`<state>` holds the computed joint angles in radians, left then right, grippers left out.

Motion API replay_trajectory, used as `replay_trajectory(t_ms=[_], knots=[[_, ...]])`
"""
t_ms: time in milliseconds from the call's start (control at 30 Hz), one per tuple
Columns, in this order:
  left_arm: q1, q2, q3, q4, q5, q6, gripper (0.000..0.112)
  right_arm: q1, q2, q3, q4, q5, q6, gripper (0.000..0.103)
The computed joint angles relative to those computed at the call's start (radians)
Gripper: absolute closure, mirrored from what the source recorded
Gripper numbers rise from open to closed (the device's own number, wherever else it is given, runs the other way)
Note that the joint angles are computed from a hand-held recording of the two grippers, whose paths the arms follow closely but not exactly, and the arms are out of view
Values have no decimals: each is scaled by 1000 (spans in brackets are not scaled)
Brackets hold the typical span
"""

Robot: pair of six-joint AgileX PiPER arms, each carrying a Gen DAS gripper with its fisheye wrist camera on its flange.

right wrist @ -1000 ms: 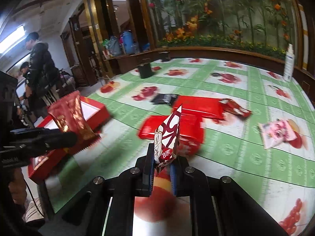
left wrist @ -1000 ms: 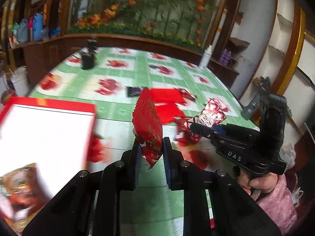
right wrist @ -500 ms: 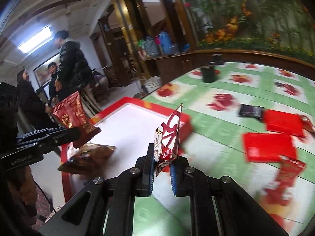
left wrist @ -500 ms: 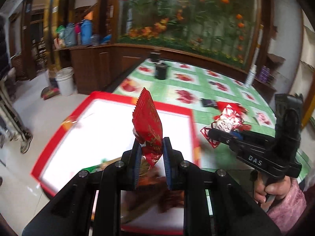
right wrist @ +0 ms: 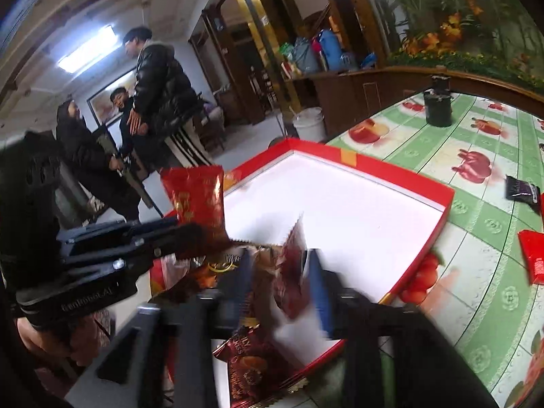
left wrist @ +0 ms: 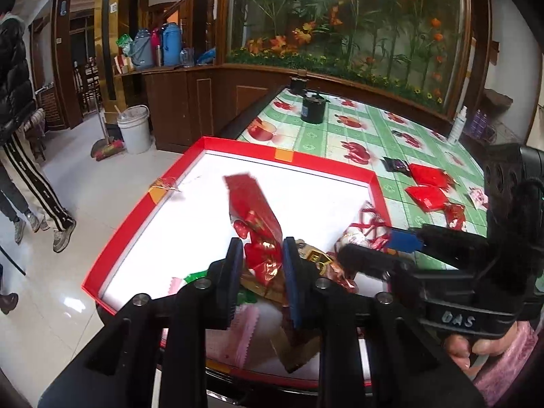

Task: Organize snacks
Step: 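Carry both packets over the white box and open both grippers, then grasp the pink-white packet with the right gripper while the left moves over the red printed packet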

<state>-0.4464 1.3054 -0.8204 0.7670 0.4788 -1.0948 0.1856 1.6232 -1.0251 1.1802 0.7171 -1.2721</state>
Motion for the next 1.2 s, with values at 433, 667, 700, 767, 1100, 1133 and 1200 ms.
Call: replay_trajectory(t_ms=[433,667,700,767,1100,1133,1200], knots=[[-94,3,-8,259,147,-251,38,-293,-10,-8,107,35,-58,38],[-235,77,-112,271,198,-222,37,-646,56,-118,111,100,-42,29],[-255,89,-127,273,202,-218,37,-695,77,-145,103,110,-22,29],[-305,136,-192,250,202,-169,33,-780,128,-213,76,125,32,29],[-420,445,-565,-40,201,190,31,-924,270,-422,-50,105,213,28],[-429,459,-577,-46,202,192,31,-928,283,-445,-74,88,249,28],[-440,487,-603,-75,207,216,31,-924,326,-505,-136,37,339,27]])
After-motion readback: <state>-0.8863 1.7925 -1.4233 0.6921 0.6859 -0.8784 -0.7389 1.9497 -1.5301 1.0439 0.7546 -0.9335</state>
